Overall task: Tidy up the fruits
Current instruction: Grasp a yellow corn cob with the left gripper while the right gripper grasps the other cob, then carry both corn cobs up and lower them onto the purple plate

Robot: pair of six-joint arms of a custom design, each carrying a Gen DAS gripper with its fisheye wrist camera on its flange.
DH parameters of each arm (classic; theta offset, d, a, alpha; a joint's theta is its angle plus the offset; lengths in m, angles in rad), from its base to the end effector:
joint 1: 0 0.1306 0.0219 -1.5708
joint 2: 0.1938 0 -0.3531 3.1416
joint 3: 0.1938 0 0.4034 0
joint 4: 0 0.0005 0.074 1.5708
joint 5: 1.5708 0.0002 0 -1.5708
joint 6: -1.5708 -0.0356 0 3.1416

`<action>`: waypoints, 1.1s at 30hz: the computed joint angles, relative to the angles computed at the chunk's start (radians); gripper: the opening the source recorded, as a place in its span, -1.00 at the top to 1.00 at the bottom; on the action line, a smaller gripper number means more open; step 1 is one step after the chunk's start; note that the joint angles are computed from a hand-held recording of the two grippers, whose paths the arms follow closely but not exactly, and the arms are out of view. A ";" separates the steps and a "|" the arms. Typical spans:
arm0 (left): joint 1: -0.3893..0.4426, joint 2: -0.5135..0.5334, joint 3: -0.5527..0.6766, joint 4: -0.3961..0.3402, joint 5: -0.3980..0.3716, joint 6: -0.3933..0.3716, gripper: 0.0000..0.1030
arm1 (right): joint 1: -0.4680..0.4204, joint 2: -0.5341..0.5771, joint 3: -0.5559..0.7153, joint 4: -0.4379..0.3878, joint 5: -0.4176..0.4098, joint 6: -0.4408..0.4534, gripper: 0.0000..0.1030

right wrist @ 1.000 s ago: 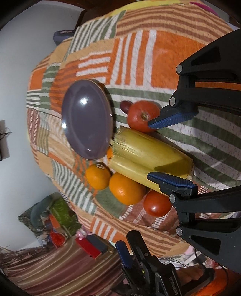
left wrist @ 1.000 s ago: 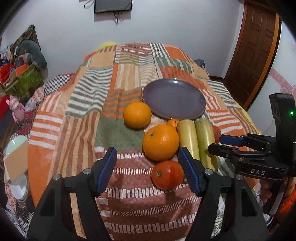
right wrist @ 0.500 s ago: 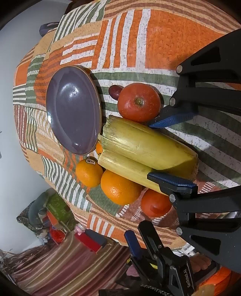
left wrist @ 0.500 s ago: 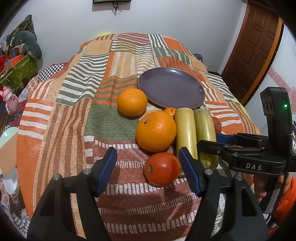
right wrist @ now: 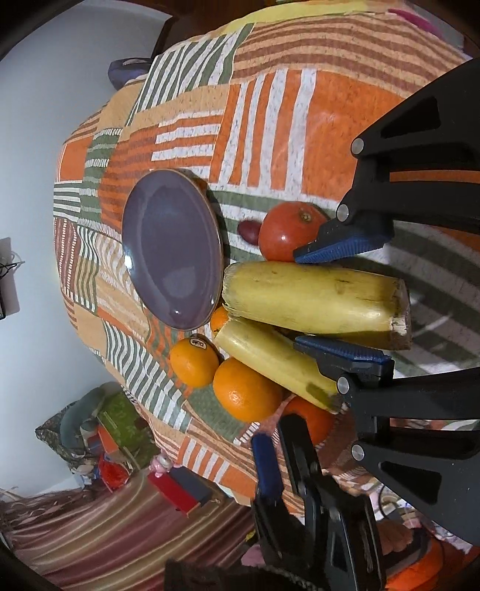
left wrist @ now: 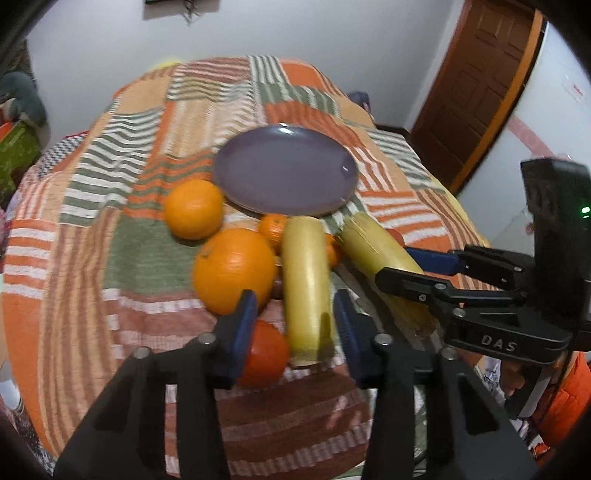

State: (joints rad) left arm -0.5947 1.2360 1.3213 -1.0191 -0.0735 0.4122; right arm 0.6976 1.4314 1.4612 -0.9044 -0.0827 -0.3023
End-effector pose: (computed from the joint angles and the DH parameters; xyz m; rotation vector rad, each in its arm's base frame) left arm 0.3650 -0.2443 0.4264 0.2001 2.5230 -0.3211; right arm 0.3926 0.3323 0.4111 -0.5314 2.4612 0.5294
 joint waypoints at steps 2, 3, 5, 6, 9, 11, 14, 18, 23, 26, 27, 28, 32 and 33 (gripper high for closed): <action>-0.007 0.029 0.019 -0.011 0.012 -0.002 0.20 | -0.002 -0.011 -0.009 -0.001 0.005 0.010 0.27; -0.009 0.041 0.027 -0.016 0.018 -0.003 0.20 | -0.005 -0.017 -0.014 -0.003 0.002 0.014 0.27; -0.015 0.066 0.042 -0.027 0.017 -0.001 0.20 | -0.010 -0.023 -0.021 -0.007 -0.004 0.018 0.28; -0.015 0.079 0.050 -0.033 0.020 0.000 0.20 | -0.011 -0.027 -0.025 -0.011 -0.007 0.019 0.28; -0.021 0.101 0.065 -0.046 0.007 0.005 0.20 | -0.025 -0.038 -0.042 -0.001 -0.038 0.009 0.28; -0.023 0.110 0.074 -0.053 -0.003 0.003 0.20 | -0.028 -0.038 -0.044 0.000 -0.050 0.002 0.28; -0.020 0.121 0.083 -0.057 -0.003 0.002 0.20 | -0.024 -0.034 -0.042 -0.002 -0.054 0.009 0.28; -0.018 0.154 0.108 -0.071 -0.017 -0.005 0.20 | -0.023 -0.020 -0.036 -0.010 -0.080 0.009 0.26; -0.015 0.187 0.131 -0.080 -0.024 -0.017 0.20 | -0.023 -0.012 -0.032 -0.014 -0.086 0.008 0.26; -0.015 0.196 0.136 -0.080 -0.034 -0.020 0.20 | -0.026 -0.001 -0.025 -0.023 -0.103 0.010 0.26; -0.018 0.197 0.137 -0.079 -0.043 -0.020 0.22 | -0.026 0.005 -0.020 -0.027 -0.104 0.010 0.26; -0.022 0.199 0.138 -0.079 -0.060 -0.021 0.26 | -0.024 0.012 -0.014 -0.033 -0.104 0.012 0.26; -0.027 0.197 0.133 -0.071 -0.087 -0.021 0.32 | -0.020 0.021 -0.009 -0.029 -0.100 0.008 0.22; -0.026 0.195 0.131 -0.069 -0.084 -0.020 0.32 | -0.018 0.022 -0.007 -0.026 -0.096 0.012 0.25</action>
